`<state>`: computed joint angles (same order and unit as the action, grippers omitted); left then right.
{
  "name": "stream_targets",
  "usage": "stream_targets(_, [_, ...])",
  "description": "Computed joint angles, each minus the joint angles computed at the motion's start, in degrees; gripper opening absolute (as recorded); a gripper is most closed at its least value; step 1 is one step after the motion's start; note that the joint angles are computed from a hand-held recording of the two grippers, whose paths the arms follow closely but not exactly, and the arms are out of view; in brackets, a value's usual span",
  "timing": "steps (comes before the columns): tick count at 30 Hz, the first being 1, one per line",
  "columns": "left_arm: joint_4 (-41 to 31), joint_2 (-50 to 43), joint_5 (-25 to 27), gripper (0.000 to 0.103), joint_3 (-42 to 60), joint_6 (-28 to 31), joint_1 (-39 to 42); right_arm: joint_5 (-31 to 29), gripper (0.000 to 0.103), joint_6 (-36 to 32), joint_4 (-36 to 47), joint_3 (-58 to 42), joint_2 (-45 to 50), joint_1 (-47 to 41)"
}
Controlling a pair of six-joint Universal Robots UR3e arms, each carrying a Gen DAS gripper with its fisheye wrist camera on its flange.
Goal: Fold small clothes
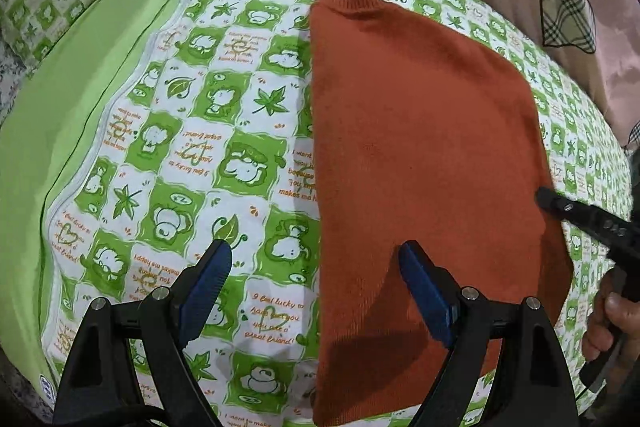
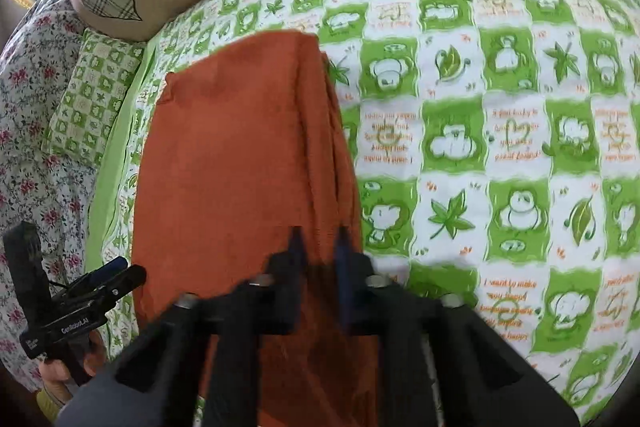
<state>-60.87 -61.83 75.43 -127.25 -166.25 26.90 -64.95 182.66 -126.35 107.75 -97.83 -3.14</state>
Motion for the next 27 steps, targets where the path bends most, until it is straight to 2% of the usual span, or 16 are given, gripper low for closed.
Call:
stream_targets(3, [3.0,-1.3,2.0,0.086,0.1,-0.6,-3.1,0.0,0.01,-1.1,-0.4,0.6,-3.9,-0.7])
stream_targets(5, [5.6,-4.7,4.6,0.087,0.4,-2.2,-6.2,-2.1,0.01,-1.7,-0.1,0.4,-2.0,0.1])
stream_targets(8, [7.9,-5.7,4.4,0.088,-1.2,-2.2,-6.1,-3.3,0.01,-0.7,-2.1,1.2,1.8,1.1])
stream_targets(11, [6.8,-5.4,3.9,0.087,-0.7,-2.0,-5.3,-4.5,0.013,0.8,-2.4,0.4,2.1,2.2])
stream_targets(13, [5.7,-4.0,4.3,0.087,-0.6,-1.6,-5.1,-3.3,0.021,1.1,-1.1,0.6,0.5,1.3])
stream_targets(17, [3.1,-1.0,5.4,0.087,-0.2,-1.7,-5.7,-2.7,0.031,0.7,3.3,0.9,-4.6,-0.2])
stream_targets(19, [0.3,2.6,5.6,0.087,-0.5,-1.1,-5.5,-2.1,0.054,-0.2,5.1,2.2,-8.1,-0.7])
stream_targets(24, [-1.2,8.1,10.4,0.087,-1.6,-2.6,-10.3,-0.3,0.063,-4.1,10.4,6.1,-17.6,-1.6])
stream_targets(27, [-6.8,15.6,10.6,0.087,-2.6,-0.1,-9.7,0.0,0.068,-6.1,13.9,8.0,-22.5,-1.4])
